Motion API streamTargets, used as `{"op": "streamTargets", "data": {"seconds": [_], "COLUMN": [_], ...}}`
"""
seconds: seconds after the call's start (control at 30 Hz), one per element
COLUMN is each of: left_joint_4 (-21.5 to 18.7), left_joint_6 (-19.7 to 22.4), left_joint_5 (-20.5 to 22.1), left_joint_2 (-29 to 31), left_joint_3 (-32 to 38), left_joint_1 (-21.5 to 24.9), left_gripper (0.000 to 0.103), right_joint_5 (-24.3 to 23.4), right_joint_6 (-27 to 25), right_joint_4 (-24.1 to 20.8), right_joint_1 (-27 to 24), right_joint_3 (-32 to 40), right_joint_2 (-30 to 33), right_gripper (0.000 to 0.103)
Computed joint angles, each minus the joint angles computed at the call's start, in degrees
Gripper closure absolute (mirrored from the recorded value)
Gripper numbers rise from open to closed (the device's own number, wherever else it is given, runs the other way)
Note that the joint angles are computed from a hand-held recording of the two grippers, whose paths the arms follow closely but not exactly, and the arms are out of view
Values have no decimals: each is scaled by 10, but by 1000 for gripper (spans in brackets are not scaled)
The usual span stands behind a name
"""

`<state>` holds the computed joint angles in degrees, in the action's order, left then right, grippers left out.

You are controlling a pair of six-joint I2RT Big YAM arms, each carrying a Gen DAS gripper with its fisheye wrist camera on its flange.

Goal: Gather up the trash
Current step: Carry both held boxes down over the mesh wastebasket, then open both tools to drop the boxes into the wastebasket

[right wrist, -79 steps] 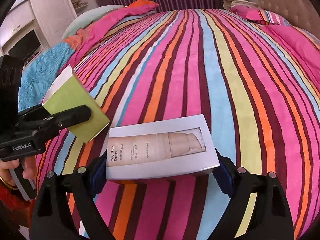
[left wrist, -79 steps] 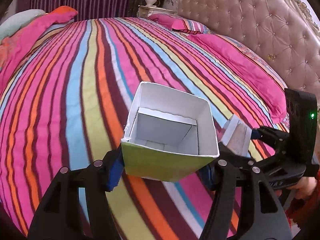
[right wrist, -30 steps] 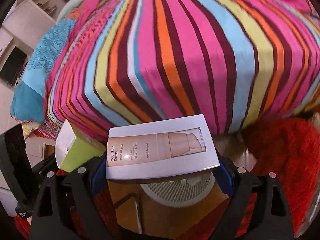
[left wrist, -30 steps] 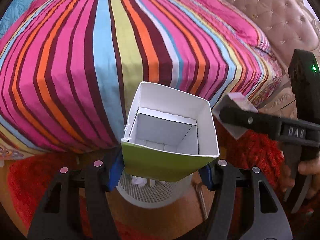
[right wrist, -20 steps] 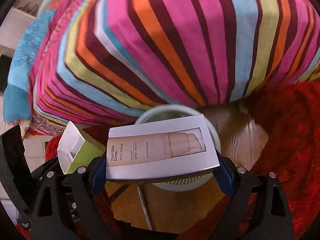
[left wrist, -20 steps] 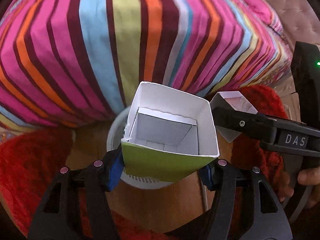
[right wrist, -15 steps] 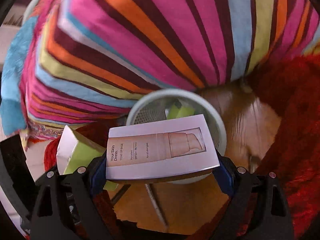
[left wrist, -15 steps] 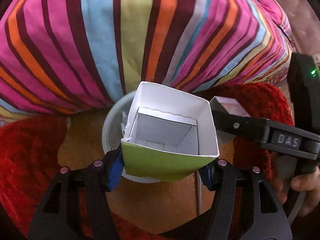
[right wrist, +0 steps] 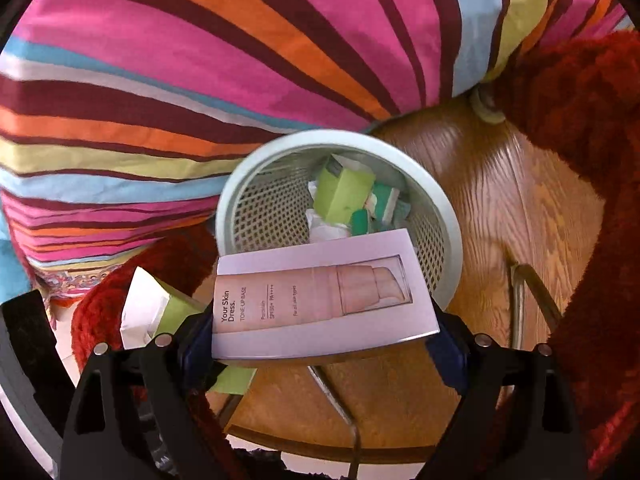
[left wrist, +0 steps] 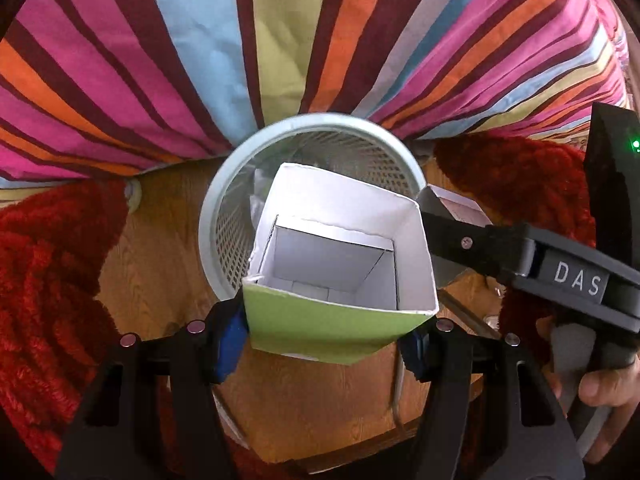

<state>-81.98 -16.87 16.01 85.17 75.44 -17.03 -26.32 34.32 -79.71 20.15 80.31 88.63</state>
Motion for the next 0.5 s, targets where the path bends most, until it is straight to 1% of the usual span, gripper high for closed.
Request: {"op": "streamTargets", "data": {"seconds": [0.23, 0.3, 0.4, 0.5], "left_joint_4": [-26, -32, -32, -39], "left_joint_6": [14, 10, 0, -1], "left_joint_5": [6, 7, 20, 20], "left_joint_2": [31, 40, 48, 54], "left_joint_3": [1, 0, -2, -3], "left_joint_1": [-2, -1, -1, -3], "left_gripper": [41, 41, 41, 41], "right_joint_5": [-19, -23, -34, -46], "right_joint_6": [23, 28, 36, 39], "right_joint_4": [1, 1, 2, 3], "right_joint_1": [-1, -1, -1, 0], "right_joint_3": [-16, -18, -21, -25], "right_joint_2": [26, 32, 41, 50], "right_gripper": [18, 18, 18, 18]}}
